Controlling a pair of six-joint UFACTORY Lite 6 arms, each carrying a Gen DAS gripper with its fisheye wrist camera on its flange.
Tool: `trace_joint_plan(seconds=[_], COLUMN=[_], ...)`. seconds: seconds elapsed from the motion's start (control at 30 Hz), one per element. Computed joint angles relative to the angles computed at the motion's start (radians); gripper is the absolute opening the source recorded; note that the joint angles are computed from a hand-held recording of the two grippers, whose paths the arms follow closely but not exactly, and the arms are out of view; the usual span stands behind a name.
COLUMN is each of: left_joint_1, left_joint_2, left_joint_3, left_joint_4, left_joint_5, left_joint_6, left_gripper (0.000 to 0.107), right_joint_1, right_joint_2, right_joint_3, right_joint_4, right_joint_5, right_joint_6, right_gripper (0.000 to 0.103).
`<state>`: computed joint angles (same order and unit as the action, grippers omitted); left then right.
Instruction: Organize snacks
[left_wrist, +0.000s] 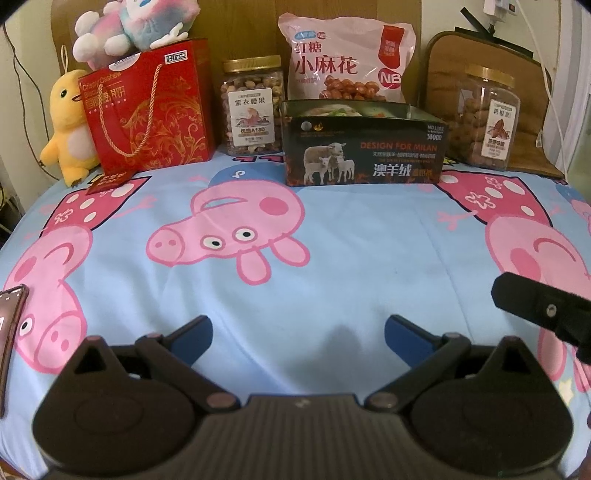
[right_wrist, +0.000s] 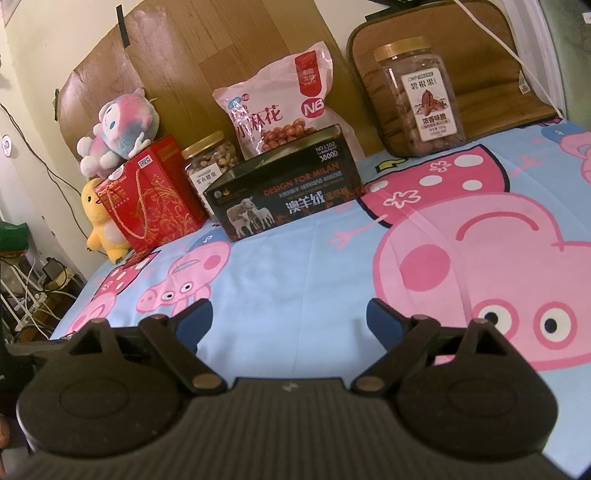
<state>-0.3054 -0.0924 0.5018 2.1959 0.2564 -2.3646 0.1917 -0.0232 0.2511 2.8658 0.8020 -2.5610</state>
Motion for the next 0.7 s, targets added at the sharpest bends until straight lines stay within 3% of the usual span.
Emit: trace_joint_plan(seconds=[0.27, 0.7], left_joint_1=[0.038, 0.049], left_joint_2=[-0.004, -0.010], left_joint_3=[0.007, 0.003], left_joint_4=[0.136, 0.212], left_joint_5=[-0.060, -0.070], left_joint_6=[-0.119, -0.204], left_gripper=[0.103, 0.103], right_joint_1=[-0.001, -0.003], right_joint_2=[0.000, 0.000], right_joint_3=[-0.001, -0.003], right_joint_4=[-0.003, -0.003], right_joint_5=[0.000, 0.005], right_joint_6=[0.002, -0.001], right_gripper=[0.092, 0.092])
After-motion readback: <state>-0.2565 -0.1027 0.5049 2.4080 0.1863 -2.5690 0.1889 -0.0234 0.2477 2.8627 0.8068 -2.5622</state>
